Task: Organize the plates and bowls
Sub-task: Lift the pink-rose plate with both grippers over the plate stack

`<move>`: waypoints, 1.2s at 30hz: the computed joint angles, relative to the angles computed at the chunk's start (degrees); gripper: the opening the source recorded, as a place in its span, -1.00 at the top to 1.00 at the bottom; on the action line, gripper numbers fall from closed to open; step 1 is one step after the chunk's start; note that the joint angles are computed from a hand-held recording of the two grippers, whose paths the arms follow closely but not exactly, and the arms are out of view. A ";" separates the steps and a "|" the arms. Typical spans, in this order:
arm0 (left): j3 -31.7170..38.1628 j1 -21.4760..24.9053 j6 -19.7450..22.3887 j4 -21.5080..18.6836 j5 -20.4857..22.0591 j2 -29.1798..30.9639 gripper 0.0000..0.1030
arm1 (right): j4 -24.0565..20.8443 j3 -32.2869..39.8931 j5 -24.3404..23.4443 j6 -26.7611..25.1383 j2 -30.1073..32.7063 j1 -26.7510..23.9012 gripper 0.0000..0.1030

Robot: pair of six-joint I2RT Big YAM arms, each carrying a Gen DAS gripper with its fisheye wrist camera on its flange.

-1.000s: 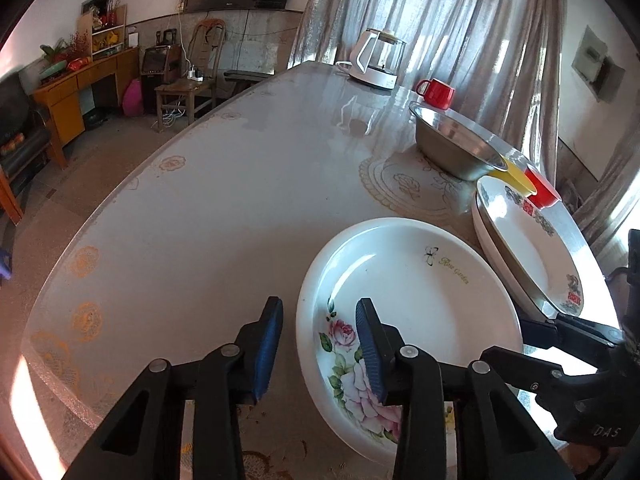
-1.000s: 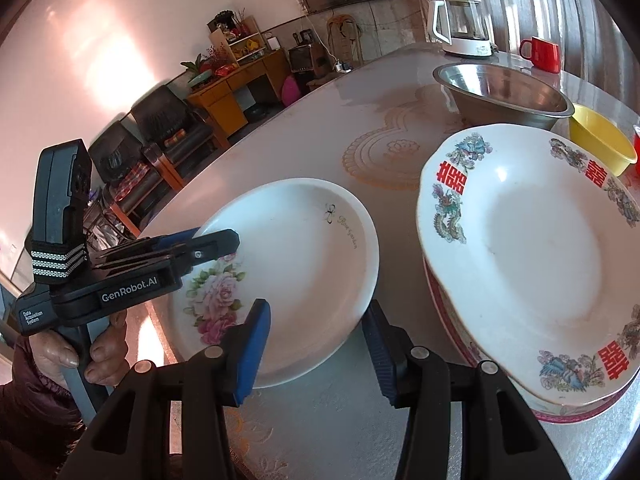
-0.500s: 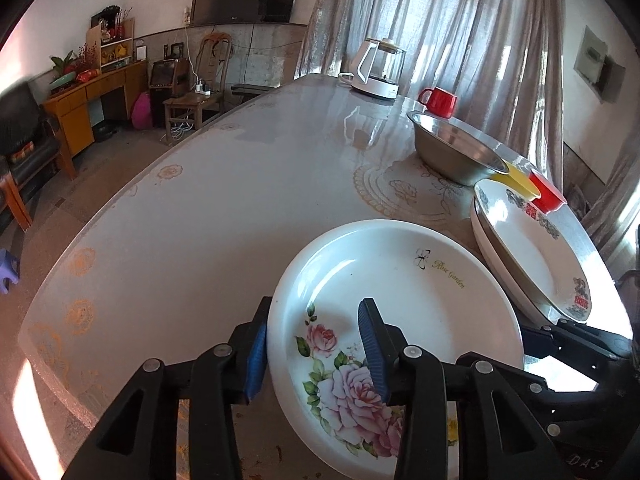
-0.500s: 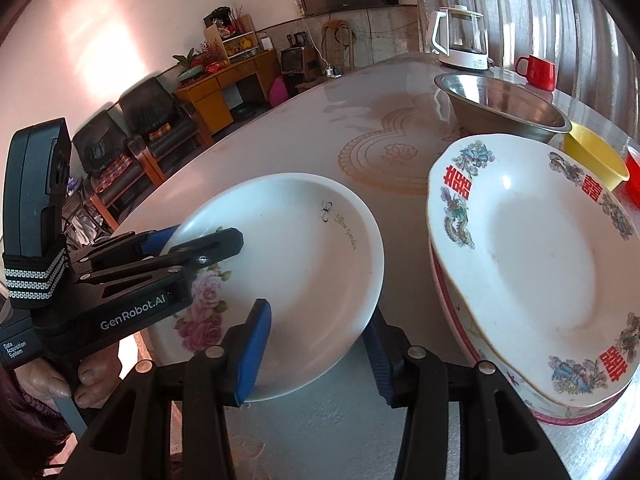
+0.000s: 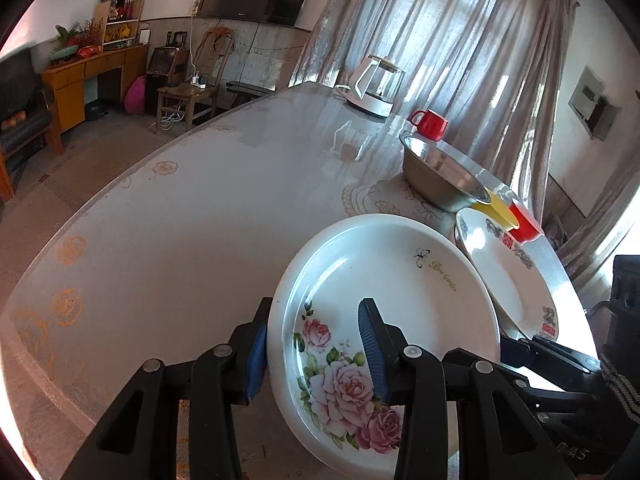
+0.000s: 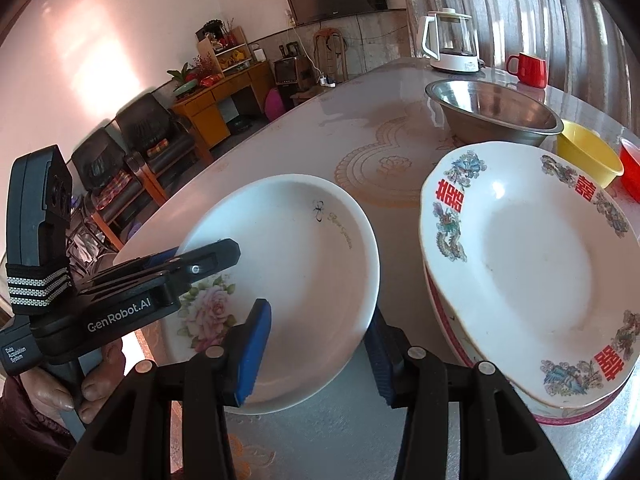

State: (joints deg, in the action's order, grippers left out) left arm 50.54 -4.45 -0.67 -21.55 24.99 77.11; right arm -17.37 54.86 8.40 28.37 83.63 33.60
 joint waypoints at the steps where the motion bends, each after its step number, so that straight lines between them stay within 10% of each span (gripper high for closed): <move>1: 0.11 0.02 -0.09 0.00 0.36 -0.11 0.20 | 0.28 -0.16 -0.23 0.21 -0.26 -0.14 0.10; 13: 2.22 -2.46 -0.07 -0.82 1.10 -2.71 0.20 | 2.53 -2.79 0.69 2.02 -4.90 -1.22 0.10; 36: 14.86 -21.87 1.49 -4.70 -6.75 8.61 0.20 | -2.38 -10.99 4.54 8.62 -16.30 -14.79 0.10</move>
State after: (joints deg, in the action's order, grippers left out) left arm 65.41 -26.32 0.81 -26.25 18.24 85.72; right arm -19.75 43.87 12.94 36.99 67.33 18.81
